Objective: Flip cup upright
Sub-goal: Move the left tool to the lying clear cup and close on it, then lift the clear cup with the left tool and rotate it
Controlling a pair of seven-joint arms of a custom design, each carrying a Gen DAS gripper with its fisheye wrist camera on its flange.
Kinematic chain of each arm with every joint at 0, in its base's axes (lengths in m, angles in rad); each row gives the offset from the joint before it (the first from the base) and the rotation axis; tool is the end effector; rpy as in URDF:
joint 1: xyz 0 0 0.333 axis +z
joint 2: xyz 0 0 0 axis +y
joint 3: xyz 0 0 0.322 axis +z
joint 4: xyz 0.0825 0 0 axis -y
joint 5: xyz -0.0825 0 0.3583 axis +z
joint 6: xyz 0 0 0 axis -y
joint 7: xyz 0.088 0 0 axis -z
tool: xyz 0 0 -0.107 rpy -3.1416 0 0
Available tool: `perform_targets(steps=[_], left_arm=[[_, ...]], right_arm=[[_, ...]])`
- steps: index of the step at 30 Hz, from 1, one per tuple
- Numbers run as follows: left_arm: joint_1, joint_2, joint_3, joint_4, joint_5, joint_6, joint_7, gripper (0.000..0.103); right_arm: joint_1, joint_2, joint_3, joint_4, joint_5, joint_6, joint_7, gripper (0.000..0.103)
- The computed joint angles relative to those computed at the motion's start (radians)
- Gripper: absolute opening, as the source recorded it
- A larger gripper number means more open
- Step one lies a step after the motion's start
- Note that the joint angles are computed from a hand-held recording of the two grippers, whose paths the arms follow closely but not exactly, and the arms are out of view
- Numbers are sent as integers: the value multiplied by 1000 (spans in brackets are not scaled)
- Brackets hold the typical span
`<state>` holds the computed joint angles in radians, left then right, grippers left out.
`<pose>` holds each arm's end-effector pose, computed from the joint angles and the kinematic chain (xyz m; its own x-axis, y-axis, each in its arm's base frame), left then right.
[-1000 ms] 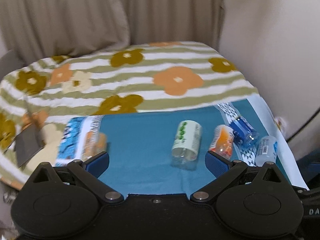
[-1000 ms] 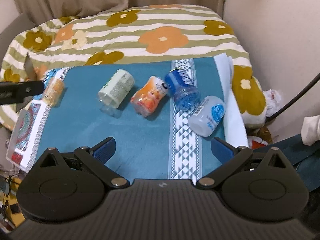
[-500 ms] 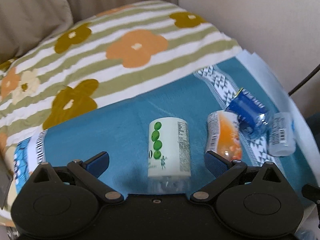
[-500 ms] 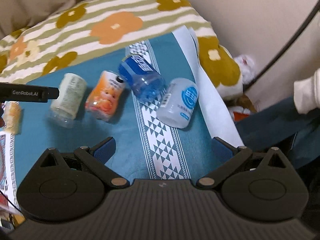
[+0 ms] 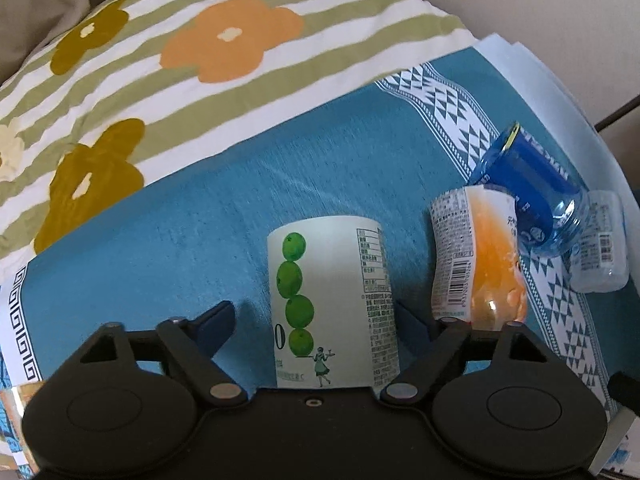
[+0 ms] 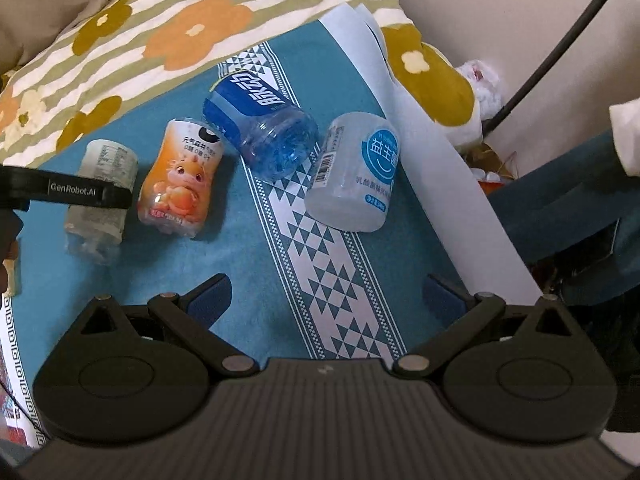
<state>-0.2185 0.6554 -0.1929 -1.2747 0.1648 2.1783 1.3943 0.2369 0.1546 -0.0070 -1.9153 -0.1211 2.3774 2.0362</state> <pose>0.6924 -0.2535 0.4130 -0.2551 -0.9669 0.0078 -0.9344 0.2445 -0.2590 0.5859 0.1360 0.4641 -0.1539 -0.9874 -0.0380 -0.9361 0.1580 -0.3143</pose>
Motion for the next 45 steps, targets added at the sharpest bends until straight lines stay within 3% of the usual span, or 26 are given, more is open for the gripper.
perform_targets(steps=[1, 2, 12, 21, 35, 45], left_arm=[[5, 7, -6, 10, -10, -11, 9, 71], [9, 14, -11, 20, -20, -22, 16, 70], [3, -8, -6, -3, -23, 1, 9, 68], [-7, -136, 5, -140, 10, 64, -95, 66], [-41, -465, -4, -526, 121, 180, -430, 65], [-54, -600, -51, -701, 45, 115, -509, 65]], right_arm=[[0, 3, 0, 2, 1, 1, 1, 103], [1, 7, 0, 5, 1, 0, 2, 103], [2, 20, 3, 19, 24, 29, -51, 103], [-7, -13, 11, 5, 66, 74, -171, 103], [-39, -158, 34, -133, 294, 168, -569, 103], [-37, -217, 29, -227, 483, 120, -845, 103]])
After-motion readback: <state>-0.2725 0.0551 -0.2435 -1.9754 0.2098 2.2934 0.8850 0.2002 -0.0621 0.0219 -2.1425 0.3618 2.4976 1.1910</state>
